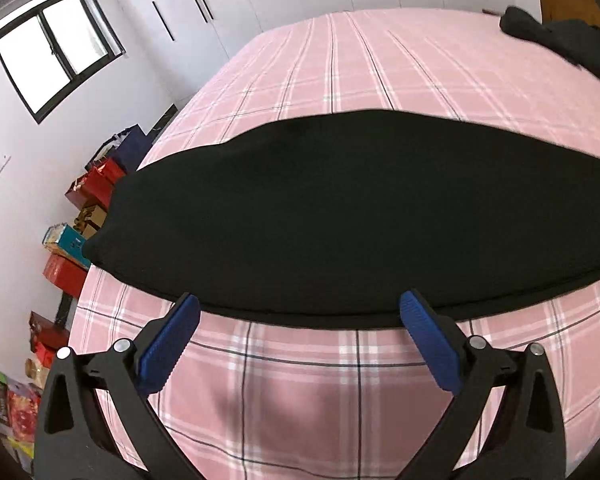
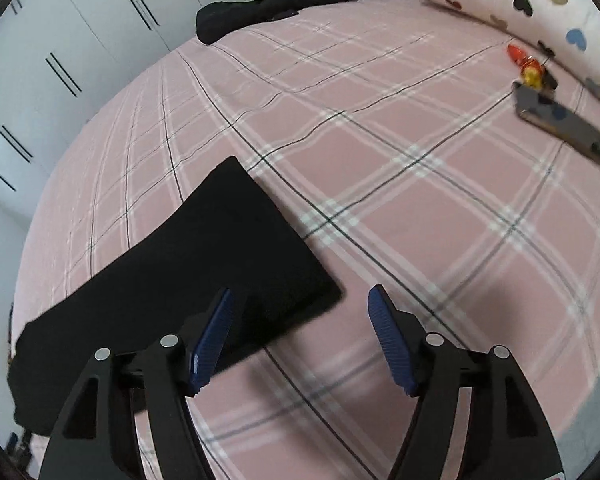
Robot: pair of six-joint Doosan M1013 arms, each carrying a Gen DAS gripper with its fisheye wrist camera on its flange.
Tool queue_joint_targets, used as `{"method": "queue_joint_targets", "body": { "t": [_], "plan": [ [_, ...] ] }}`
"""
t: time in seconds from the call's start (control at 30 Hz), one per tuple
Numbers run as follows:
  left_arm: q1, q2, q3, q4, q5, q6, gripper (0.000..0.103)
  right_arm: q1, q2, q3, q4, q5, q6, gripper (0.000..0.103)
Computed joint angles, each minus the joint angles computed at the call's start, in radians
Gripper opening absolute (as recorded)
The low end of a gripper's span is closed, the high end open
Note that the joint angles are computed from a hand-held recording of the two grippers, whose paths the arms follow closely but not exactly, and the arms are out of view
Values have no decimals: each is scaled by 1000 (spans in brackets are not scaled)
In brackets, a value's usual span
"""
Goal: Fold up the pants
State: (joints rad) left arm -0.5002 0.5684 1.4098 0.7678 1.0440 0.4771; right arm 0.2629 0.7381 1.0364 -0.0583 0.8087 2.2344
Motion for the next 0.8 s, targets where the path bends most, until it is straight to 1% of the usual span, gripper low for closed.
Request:
{"method": "queue_joint_targets", "body": {
  "t": [0.1, 0.2, 0.27, 0.3, 0.33, 0.37, 0.4, 0.43, 0.47, 0.5, 0.6, 0.7, 0.8],
  "plan": [
    [7, 15, -9, -5, 11, 9, 98, 2, 24, -24, 23, 10, -3, 68],
    [22, 12, 4, -24, -5, 10, 98, 13, 34, -36, -33, 9, 15, 68],
    [26, 9, 13, -35, -11, 0, 98, 22, 42, -49, -73, 23, 28, 69],
    [30, 7, 17, -40, -19, 0, 98, 29, 48, -62, -106, 43, 33, 68],
    [33, 5, 21, -43, -22, -5, 98, 34, 52, -69, -123, 53, 34, 67],
    [34, 2, 26, -44, -26, -8, 98, 37, 53, -71, -133, 56, 33, 62],
    [38, -2, 32, -48, -35, -9, 98, 38, 52, -71, -123, 50, 22, 51],
    [40, -4, 36, -49, -41, -10, 98, 36, 50, -68, -97, 40, 4, 44],
    [42, -4, 37, -49, -44, -11, 98, 35, 49, -69, -82, 35, -5, 30],
    [44, -5, 40, -50, -49, -9, 98, 35, 50, -75, -55, 34, -23, 20],
    [49, -8, 46, -63, -66, -3, 98, 47, 59, -102, -84, 57, -17, 18],
    [51, -14, 54, -64, -78, -10, 98, 57, 53, -105, -100, 37, 13, 17],
    [55, -18, 60, -73, -92, -9, 98, 68, 52, -120, -108, 41, 18, 17]
  ]
}}
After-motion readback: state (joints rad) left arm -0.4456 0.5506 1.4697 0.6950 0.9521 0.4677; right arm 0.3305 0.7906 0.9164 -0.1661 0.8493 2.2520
